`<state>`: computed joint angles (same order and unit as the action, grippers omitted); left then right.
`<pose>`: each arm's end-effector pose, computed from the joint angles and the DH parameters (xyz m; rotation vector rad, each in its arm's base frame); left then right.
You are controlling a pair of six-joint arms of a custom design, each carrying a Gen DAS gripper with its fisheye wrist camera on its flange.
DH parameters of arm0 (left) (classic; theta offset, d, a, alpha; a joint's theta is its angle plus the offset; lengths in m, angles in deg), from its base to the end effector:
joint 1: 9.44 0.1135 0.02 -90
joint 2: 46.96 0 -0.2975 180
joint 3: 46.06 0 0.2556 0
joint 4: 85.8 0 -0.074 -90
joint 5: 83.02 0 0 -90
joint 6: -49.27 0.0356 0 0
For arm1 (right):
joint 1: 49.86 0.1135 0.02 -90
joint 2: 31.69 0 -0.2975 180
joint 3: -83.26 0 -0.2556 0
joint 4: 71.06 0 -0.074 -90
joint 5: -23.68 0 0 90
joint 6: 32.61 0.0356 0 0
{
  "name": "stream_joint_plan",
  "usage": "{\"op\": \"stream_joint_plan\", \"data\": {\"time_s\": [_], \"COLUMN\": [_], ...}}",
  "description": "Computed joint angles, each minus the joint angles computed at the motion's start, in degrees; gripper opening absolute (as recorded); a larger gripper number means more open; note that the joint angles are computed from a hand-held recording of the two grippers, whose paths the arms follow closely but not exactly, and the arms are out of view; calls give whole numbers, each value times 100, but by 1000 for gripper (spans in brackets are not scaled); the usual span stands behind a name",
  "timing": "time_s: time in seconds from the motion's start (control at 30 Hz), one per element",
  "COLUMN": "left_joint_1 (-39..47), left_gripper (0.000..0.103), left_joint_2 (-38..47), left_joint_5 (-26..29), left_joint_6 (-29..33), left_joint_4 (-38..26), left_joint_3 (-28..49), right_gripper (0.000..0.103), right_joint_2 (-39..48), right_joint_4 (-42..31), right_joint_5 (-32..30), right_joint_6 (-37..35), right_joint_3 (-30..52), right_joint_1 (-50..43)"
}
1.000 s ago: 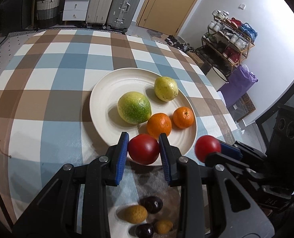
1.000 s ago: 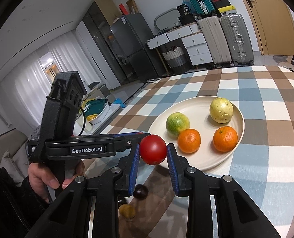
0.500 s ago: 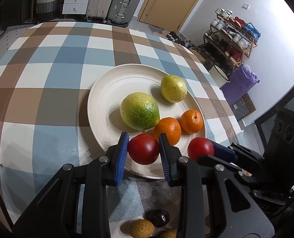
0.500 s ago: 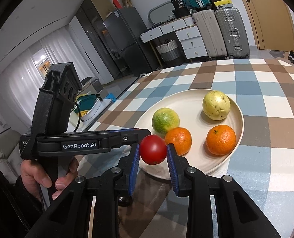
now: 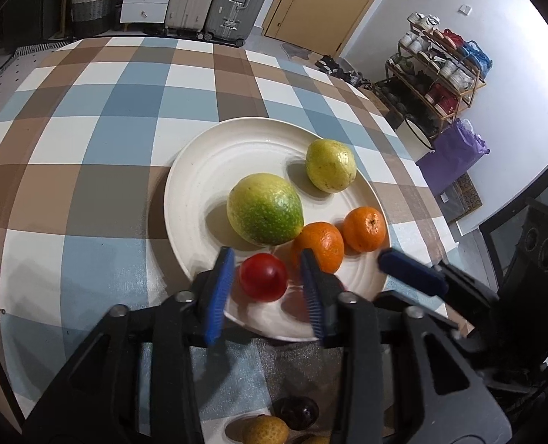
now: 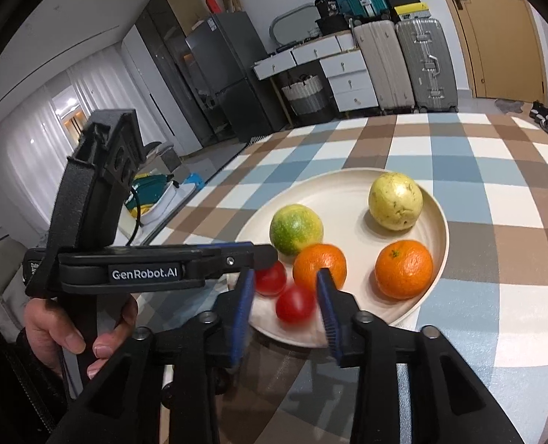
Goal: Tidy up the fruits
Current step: 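Open both grippers to release the tomatoes onto the plate, then withdraw both grippers from the plate toward the kiwis and plums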
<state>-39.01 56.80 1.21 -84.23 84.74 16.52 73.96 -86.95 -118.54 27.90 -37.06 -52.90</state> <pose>0.3084 -0.1709 0.1496 -0.3476 2.4743 -0.4308 0.3241 0.0110 0.1317 -0.7939 2.1546 0.9123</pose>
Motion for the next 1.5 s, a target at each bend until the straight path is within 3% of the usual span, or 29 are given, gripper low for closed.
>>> {"op": "stream_joint_plan", "data": {"time_s": [0.53, 0.83, 1.07, 1.37, 1.5], "left_joint_1": [-435, -1058, -1736, -2531, -2997], "left_gripper": [55, 71, 81, 85, 100], "left_joint_2": [-878, -1714, -2276, -2565, -2545], "left_joint_5": [-750, -1552, -2379, -3260, -3784], "left_joint_6": [-288, -629, -1176, -2012, -2668], "left_joint_4": [-360, -791, -1406, -2334, -2830], "left_joint_3": [-465, -838, -971, -825, -731], "right_gripper": [51, 67, 88, 97, 100], "right_joint_2": [-564, -1162, -1638, -2235, -2340], "right_joint_4": [-280, -192, -30, -364, -766], "right_joint_5": [-235, -462, -679, -1192, -1410], "right_joint_6": [-222, -197, -132, -254, -602], "right_joint_3": [-219, -655, -1024, -1309, -1351], "right_joint_1": [-291, -625, -857, -1353, -1545]}}
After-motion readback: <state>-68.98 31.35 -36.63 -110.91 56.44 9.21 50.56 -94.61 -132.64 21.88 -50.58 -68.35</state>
